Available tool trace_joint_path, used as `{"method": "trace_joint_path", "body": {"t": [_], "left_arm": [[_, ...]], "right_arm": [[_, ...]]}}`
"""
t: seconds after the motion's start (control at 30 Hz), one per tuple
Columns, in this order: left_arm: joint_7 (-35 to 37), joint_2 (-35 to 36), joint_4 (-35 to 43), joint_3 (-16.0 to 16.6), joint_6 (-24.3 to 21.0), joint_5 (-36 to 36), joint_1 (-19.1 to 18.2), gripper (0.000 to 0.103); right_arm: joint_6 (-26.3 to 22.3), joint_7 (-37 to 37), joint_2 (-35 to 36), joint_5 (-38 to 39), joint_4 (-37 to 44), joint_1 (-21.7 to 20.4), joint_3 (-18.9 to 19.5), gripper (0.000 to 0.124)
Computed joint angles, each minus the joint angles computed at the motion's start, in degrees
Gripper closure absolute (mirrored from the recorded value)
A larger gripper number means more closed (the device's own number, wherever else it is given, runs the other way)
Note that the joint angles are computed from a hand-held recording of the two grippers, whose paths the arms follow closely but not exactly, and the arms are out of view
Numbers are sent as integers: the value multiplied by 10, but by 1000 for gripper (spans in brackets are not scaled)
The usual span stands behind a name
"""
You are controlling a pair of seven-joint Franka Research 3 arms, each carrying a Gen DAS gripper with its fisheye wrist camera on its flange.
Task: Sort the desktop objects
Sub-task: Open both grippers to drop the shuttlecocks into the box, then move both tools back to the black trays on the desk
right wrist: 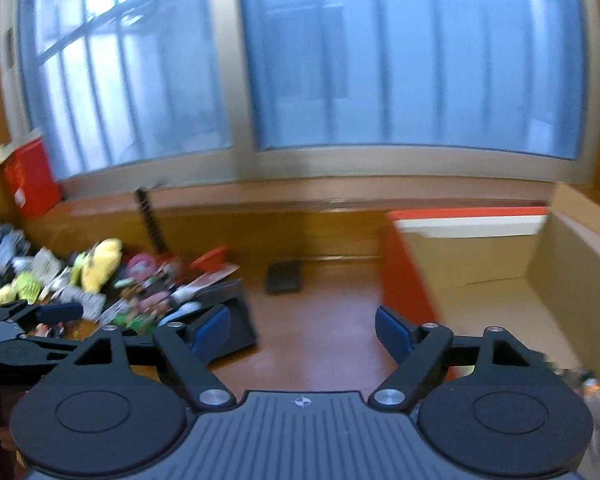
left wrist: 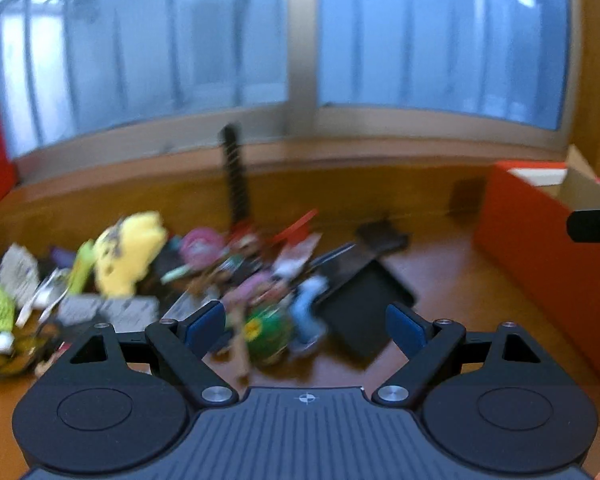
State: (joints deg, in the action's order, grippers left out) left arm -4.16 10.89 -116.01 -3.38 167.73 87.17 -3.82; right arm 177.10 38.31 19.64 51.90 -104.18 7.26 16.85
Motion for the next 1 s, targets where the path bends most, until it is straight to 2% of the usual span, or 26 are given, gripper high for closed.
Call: {"method": "trace_joint_path", "body": {"t": [0.27,0.47,0.53,0.67,0.83,0.9,1.0], "left_arm": [[34,7,-14,11,36,-52,18,15],[63,35,4,26,63,-77,16,15],[73,44,10,33,68,-83,14,15],[142,64,18,36,86,-156,20,16],[235,89,30,35,96,-247,27,20],[289,96,30,21,101,-295,43,25],[385,102,21,-22,104,-376,87,31]], "right_arm": [[-39,50,44,-89,37,48,-25,28],[-65,145,93,-191,82,99,-74,27],[-76,167,109,-216,99,104,-78,27],[-90,188,145,-251,139,105,-75,27],[-125,261,198,-300,209,131,-111,27],[-135,285,216,-324,234,140,-124,27],[-140,283,235,-346,259,134,-115,27]]}}
